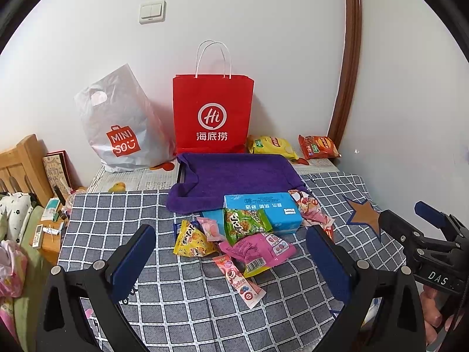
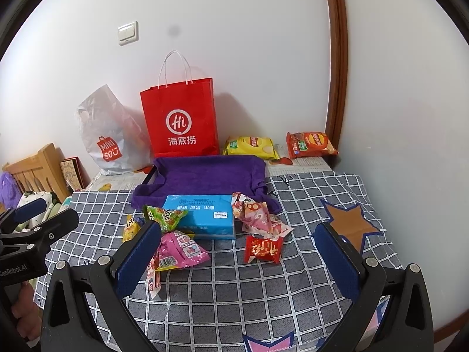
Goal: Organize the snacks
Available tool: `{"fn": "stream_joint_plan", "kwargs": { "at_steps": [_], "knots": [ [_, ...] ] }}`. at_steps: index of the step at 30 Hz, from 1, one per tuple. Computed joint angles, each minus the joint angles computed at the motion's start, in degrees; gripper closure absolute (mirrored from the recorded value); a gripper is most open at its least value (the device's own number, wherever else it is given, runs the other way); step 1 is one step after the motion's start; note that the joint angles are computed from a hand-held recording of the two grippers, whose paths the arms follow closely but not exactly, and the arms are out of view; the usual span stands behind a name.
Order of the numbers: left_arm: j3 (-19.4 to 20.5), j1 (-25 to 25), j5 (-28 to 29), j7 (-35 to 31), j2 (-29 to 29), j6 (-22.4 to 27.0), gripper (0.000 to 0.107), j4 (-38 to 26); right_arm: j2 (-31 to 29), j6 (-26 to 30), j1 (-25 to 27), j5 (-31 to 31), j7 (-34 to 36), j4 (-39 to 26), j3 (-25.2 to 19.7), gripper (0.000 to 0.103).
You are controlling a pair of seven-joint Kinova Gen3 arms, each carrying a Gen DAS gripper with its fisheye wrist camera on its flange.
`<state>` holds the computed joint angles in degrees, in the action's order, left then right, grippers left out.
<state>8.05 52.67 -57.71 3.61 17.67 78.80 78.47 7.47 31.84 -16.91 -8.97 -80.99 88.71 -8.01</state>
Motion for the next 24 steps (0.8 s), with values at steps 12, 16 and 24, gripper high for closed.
{"fn": "stream_joint_plan", "kwargs": {
  "at_steps": [12, 16, 24],
  "knots": [
    [-0.1, 0.1, 0.0, -0.1, 0.1, 0.0, 0.005, -0.2, -1.0, -0.6, 0.1, -0.6, 0.7, 0.9, -0.1, 0.000],
    [-0.1, 0.1, 0.0, 0.0, 0.1, 0.0, 0.005, -0.2, -1.1, -0.7, 0.0, -0.5, 0.7, 1.0, 0.0, 0.000],
    [0.0, 0.1, 0.0, 0.0, 0.1, 0.0, 0.005, -0.2, -1.2, -0.4, -0.4, 0.1, 0.5, 0.9, 0.0, 0.000]
  ]
}}
